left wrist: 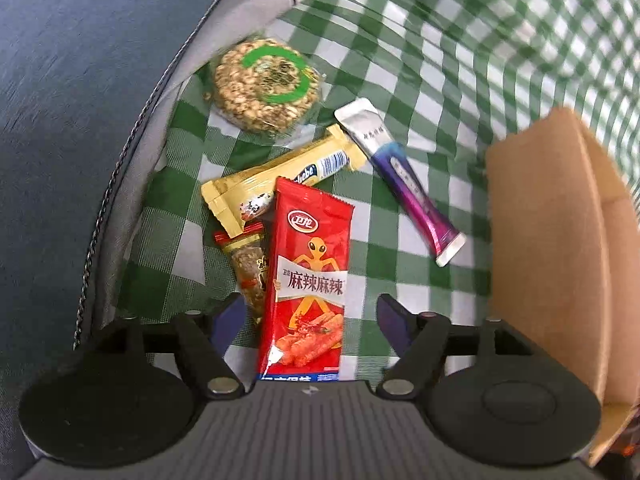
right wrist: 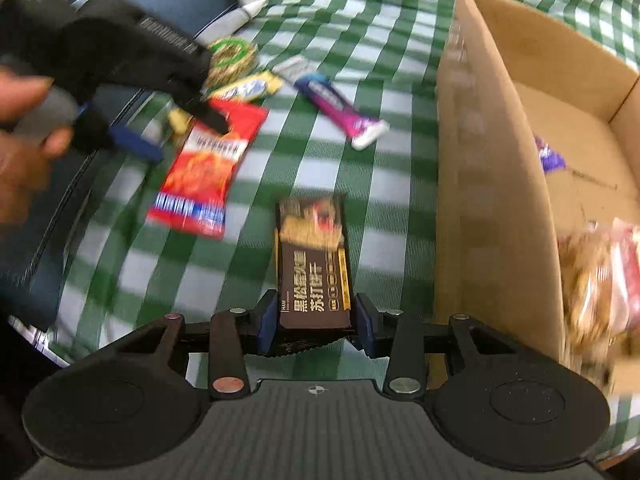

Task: Organize snacks
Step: 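Hold the red pack and brown bar above the snack pile with both tools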

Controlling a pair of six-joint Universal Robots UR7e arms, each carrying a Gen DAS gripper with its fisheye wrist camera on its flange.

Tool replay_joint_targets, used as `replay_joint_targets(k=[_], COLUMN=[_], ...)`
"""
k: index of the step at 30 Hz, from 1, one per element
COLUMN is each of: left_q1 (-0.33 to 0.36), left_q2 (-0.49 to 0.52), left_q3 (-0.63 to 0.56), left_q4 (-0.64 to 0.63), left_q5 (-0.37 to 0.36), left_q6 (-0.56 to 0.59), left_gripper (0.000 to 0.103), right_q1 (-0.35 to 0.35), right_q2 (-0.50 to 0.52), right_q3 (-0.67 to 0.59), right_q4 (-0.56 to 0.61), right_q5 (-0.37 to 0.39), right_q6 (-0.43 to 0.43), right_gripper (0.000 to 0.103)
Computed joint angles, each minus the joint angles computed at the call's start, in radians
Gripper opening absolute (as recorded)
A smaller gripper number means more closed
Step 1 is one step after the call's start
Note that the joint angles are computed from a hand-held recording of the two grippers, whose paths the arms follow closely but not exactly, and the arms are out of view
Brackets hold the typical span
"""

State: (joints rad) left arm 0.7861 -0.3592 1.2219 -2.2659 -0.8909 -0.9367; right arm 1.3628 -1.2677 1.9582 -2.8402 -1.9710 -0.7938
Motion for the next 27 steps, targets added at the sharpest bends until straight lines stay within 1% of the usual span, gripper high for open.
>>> replay_joint_targets(k=[2, 3, 4, 5, 8, 9, 11, 15, 17, 19, 20, 21, 23, 25, 27], left_q1=[-0.011, -0.014, -0.016, -0.018, -0.024, -0.026, -0.028, -0.024, -0.022, -0.024, -0.026, -0.028, -0.031, -0.033, -0.033], left_q2=[0.031, 0.044, 0.057, 0.068, 0.099, 0.109, 0.133, 0.168, 0.177, 0.182, 0.181, 0.178, 0.164, 0.148, 0.12], left_q3=[-0.051, -0.074, -0.094, -0.109, -0.147, -0.163, -0.202, -0.264, -0.284, -0.29, -0.286, -0.278, -0.25, -0.227, -0.179], left_q4=[0.105, 0.151, 0.186, 0.205, 0.231, 0.249, 0.298, 0.376, 0.411, 0.418, 0.413, 0.403, 0.365, 0.347, 0.284], left_q5=[0.047, 0.062, 0.069, 0.072, 0.083, 0.088, 0.103, 0.122, 0.12, 0.128, 0.135, 0.142, 0.145, 0.135, 0.107], left_q6=[-0.006, -0.012, -0.016, -0.015, -0.004, -0.003, -0.008, -0.028, -0.037, -0.027, -0.024, -0.023, -0.018, -0.024, -0.022], left_gripper=[0.079, 0.079, 0.079, 0.079, 0.079, 0.08, 0.081, 0.081, 0.081, 0.079, 0.073, 0.061, 0.05, 0.048, 0.047], right_q1=[-0.015, -0.014, -0.015, -0.015, -0.017, -0.02, -0.029, -0.037, -0.039, -0.038, -0.037, -0.036, -0.037, -0.036, -0.036], right_q2=[-0.017, -0.013, -0.009, -0.004, 0.011, 0.017, 0.021, 0.03, 0.029, 0.032, 0.034, 0.034, 0.033, 0.031, 0.03], right_q3=[0.024, 0.029, 0.038, 0.051, 0.049, 0.049, 0.035, 0.024, 0.023, 0.025, 0.026, 0.028, 0.028, 0.027, 0.027], right_q4=[-0.004, -0.013, -0.035, -0.066, -0.085, -0.099, -0.081, -0.084, -0.082, -0.093, -0.103, -0.112, -0.11, -0.108, -0.107], right_q5=[0.016, 0.022, 0.028, 0.029, 0.043, 0.043, 0.049, 0.066, 0.071, 0.068, 0.069, 0.069, 0.071, 0.069, 0.07], right_q6=[-0.025, -0.031, -0.057, -0.093, -0.128, -0.132, -0.118, -0.116, -0.102, -0.11, -0.112, -0.112, -0.102, -0.091, -0.084], right_gripper=[0.043, 0.043, 0.043, 0.043, 0.051, 0.051, 0.051, 0.054, 0.054, 0.053, 0.045, 0.041, 0.041, 0.041, 0.041])
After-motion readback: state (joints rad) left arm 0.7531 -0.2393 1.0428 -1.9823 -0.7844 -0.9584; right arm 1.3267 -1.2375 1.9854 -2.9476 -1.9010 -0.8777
